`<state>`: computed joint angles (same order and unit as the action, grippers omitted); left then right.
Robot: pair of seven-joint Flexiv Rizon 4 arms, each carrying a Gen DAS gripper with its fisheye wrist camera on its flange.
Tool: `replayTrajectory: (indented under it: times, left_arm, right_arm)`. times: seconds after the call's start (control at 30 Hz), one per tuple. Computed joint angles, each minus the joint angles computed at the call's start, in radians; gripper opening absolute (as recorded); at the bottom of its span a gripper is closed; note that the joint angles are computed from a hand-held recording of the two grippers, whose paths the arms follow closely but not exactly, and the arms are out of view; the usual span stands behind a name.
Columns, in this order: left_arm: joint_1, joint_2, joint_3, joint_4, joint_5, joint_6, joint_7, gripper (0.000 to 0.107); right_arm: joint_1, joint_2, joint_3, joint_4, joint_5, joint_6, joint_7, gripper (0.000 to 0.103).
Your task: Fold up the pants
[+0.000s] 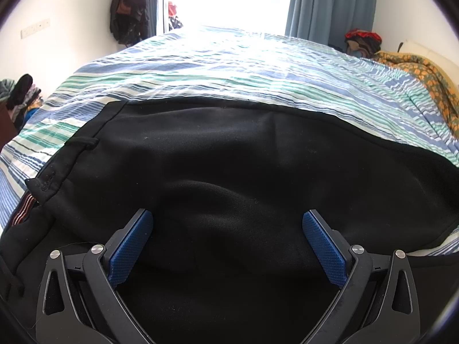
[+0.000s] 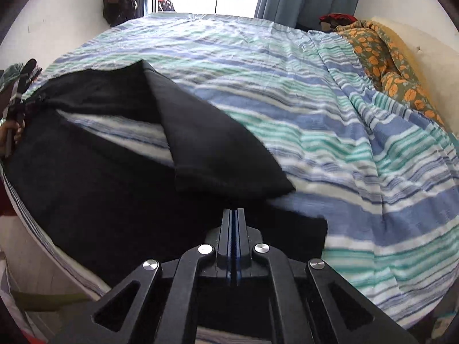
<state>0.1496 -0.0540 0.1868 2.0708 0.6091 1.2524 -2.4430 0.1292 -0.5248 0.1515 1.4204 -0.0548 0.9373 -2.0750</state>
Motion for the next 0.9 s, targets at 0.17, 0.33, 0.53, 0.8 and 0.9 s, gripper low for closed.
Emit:
replayTrajectory:
  times: [0.17,0.33,0.53,0.8,0.9]
  left_arm:
    - [0.001,0.0,-0.002,-0.003,-0.004,-0.006,0.006,0.102]
    - [-0.001,-0.001,-0.004,-0.01,-0.003,-0.023,0.009,0.102]
    - [-0.011,0.005,-0.01,-0.031,0.039,-0.075,-0.021,0.103]
    - [-0.002,0.004,-0.01,-0.022,0.029,-0.057,-0.011,0.103]
    - [0.004,0.002,-0.007,-0.012,0.012,-0.033,-0.001,0.103]
  right_arm:
    - [0.011,0.043,-0.138,0.096,-0.113,0.028,0.282,0.021]
    - [-0.036,0.127,-0.036,0.149,-0.044,0.118,0.328,0.057]
    - [-0.156,0.026,0.236,-0.128,0.591,-0.213,0.257,0.061]
    - [0.049,-0.12,0.094,-0.131,0.762,0.229,0.76,0.068]
    - [0.046,-0.144,0.097,-0.135,0.788,0.356,0.897,0.061]
